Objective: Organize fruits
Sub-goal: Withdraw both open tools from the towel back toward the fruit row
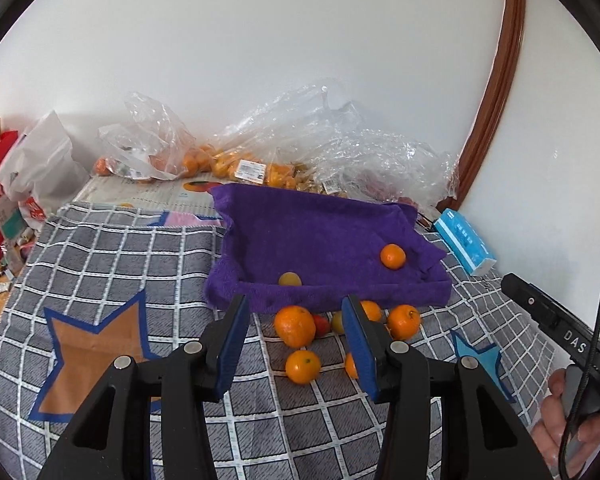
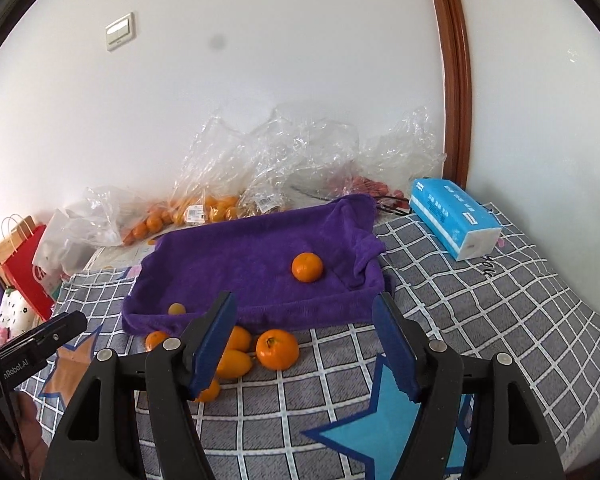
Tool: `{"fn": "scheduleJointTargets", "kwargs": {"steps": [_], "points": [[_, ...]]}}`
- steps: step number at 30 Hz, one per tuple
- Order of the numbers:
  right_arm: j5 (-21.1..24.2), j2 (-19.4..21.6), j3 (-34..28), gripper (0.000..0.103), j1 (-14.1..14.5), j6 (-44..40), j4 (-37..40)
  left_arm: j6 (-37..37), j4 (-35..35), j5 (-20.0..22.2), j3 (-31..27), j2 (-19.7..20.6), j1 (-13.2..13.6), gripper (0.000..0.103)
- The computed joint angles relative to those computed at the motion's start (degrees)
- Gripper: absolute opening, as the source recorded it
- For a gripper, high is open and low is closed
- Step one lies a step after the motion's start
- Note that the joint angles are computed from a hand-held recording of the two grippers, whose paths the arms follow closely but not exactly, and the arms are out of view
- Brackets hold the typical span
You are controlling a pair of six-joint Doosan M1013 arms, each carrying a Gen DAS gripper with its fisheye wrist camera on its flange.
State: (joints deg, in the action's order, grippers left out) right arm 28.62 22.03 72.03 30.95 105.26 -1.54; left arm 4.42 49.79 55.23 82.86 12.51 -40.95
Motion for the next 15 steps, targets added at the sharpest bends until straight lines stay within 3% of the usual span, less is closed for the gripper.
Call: {"fn": "scheduleJointTargets", "kwargs": {"steps": [10, 15], "points": [[-0.66, -1.21, 2.77, 0.069, 0.19, -4.66, 4.51, -3.34, 0.93, 0.74, 2.09, -0.73, -0.77, 0.045], [-1.99, -1.17, 3.40, 0.069, 0.42, -3.69, 3.17, -3.78, 0.33, 1.24, 2.85, -0.72, -0.29, 0.045]]}}
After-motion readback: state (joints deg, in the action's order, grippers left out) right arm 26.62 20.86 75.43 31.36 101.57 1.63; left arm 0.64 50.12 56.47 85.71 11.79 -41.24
